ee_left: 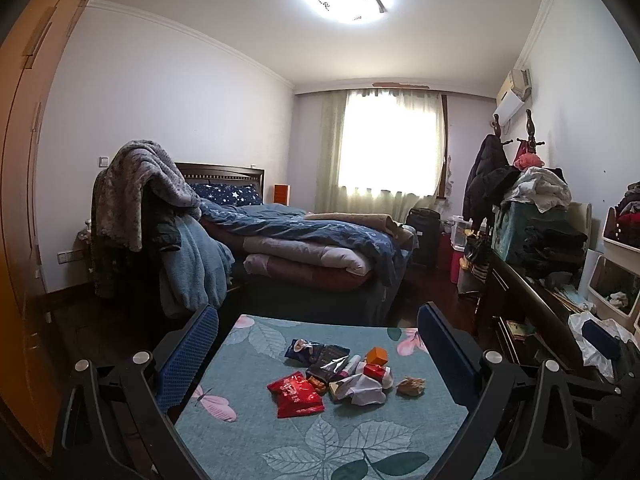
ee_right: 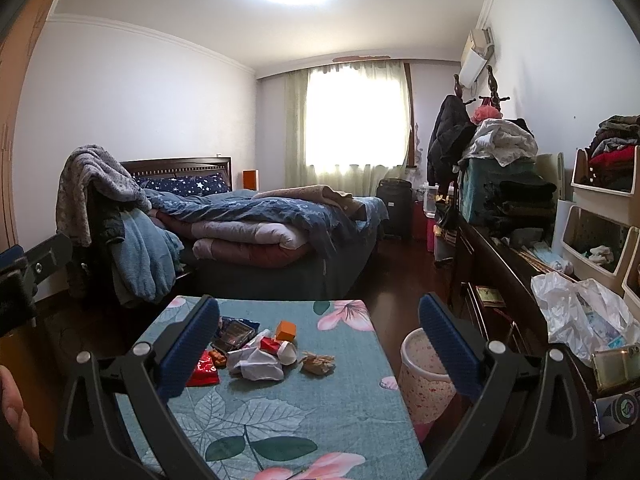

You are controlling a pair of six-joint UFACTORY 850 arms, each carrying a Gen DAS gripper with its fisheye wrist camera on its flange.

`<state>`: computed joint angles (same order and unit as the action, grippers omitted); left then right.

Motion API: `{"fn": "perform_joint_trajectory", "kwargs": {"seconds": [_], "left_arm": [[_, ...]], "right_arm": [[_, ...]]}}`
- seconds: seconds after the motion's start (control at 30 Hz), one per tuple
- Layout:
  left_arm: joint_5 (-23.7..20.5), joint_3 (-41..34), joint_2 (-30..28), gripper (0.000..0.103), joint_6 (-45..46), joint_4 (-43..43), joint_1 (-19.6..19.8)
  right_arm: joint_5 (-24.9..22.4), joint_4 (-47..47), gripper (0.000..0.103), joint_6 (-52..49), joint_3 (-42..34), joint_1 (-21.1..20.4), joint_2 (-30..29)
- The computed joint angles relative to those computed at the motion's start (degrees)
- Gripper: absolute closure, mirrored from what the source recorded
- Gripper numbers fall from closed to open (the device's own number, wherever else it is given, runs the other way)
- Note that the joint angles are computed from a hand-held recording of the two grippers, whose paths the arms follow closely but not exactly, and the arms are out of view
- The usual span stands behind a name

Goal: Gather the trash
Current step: 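Grasp the red snack bag with the left tool while the right tool grasps white paper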

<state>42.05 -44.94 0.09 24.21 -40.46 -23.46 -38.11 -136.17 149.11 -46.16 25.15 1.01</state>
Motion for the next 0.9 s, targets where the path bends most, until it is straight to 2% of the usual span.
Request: {"fn": "perform_joint_trajectory", "kwargs": {"seconds": [0.3, 0.47, 0.6, 0.9], "left_arm": [[-0.3, -0.23, 0.58, 0.004, 1.51, -1.57, -0.66], [-1.97, -2.91, -0.8, 0.004, 5.54, -5.44, -0.69], [-4.71, -6.01, -4.77, 0.004, 9.63, -10.1, 1.47], [-14.98, -14.4, -16.78, 0.004, 15.32, -15.8, 6.32]], "right_arm": [[-0.25, -0.89, 0.003, 0.56, -0.27, -0.13, -0.39], [1.15, -1.26, 0.003, 0.84, -1.35, -0.68, -1.72], [3.96, -0.72, 0.003, 0.33, -3.78, -1.72, -5.17], [12.99, -1.88, 0.003, -0.35, -12.32, -4.84, -17.18]]}}
